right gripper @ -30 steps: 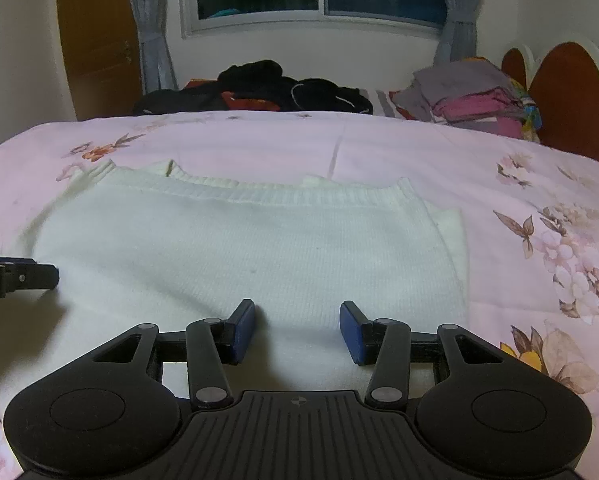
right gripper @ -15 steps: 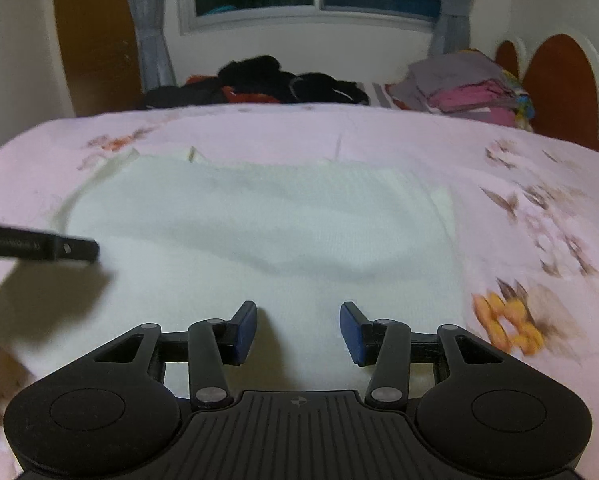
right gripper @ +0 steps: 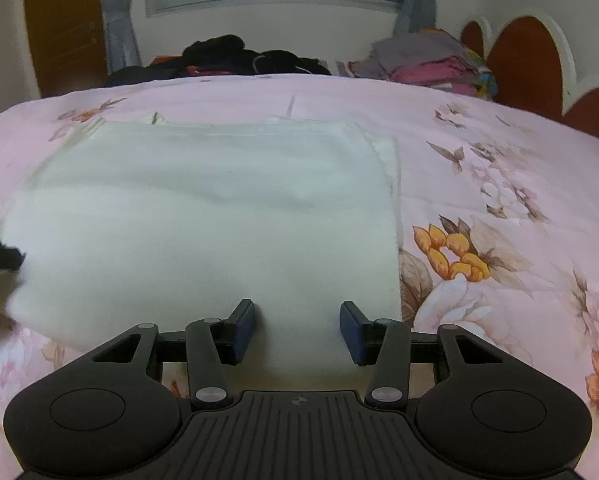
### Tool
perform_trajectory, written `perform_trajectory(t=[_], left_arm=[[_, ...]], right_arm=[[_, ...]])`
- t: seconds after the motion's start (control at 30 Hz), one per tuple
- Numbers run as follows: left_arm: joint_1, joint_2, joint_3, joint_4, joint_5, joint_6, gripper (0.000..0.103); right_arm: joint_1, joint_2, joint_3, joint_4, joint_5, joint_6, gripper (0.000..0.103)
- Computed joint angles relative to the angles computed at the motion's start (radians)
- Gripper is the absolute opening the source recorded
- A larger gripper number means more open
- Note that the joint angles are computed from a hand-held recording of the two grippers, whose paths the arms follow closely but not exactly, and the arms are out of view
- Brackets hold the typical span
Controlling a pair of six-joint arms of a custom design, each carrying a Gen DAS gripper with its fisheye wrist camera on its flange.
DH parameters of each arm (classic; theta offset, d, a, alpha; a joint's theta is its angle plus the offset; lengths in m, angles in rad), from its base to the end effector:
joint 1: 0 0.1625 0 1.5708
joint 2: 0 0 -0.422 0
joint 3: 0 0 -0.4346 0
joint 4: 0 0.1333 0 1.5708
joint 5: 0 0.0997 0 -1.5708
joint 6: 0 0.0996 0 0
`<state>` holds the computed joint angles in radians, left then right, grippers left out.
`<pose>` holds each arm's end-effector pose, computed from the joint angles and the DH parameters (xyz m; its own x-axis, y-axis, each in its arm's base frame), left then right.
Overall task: Fold small clothes
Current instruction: 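Grasp the sweater side edge with the left gripper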
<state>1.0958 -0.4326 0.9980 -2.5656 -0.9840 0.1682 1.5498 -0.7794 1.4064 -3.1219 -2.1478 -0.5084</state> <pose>-0.2327 -0.8646 0.0727 -0.7644 0.3087 -0.5660 0.5516 0.7677 -0.3262 0.0626 -0.7803 0.2334 -0.7301 0.1023 0.6756 -0.3924 0.7467 -0.5371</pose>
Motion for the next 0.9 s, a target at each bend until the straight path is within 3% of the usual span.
perform_trajectory(t=[0.1,0.23,0.4,0.6,0.67,0.8,0.9], left_arm=[[-0.001,-0.008,-0.012,0.047,-0.007,-0.065,0.050],[-0.007,-0.022,0.009,0.044,0.012,-0.060,0.058],[-0.010,-0.033,0.021,0.058,0.025,-0.095,0.059],[-0.008,-0.067,0.048,0.074,0.018,-0.179,0.073],[-0.005,-0.082,0.058,0.087,0.014,-0.221,0.074],[0.014,-0.127,0.095,0.121,-0.037,-0.368,0.074],[0.036,-0.170,0.156,0.094,-0.140,-0.489,0.072]], right_arm=[[0.008,-0.013,0.015,0.005,0.010,0.015,0.046],[0.016,-0.009,0.011,0.028,-0.012,0.019,0.046],[0.029,-0.016,0.011,0.038,0.025,0.029,0.046],[0.047,-0.008,-0.005,0.078,0.069,0.053,0.046],[0.052,-0.005,-0.008,0.083,0.079,0.049,0.046],[0.060,-0.001,-0.012,0.096,0.096,0.049,0.046],[0.062,0.001,-0.013,0.101,0.104,0.051,0.046]])
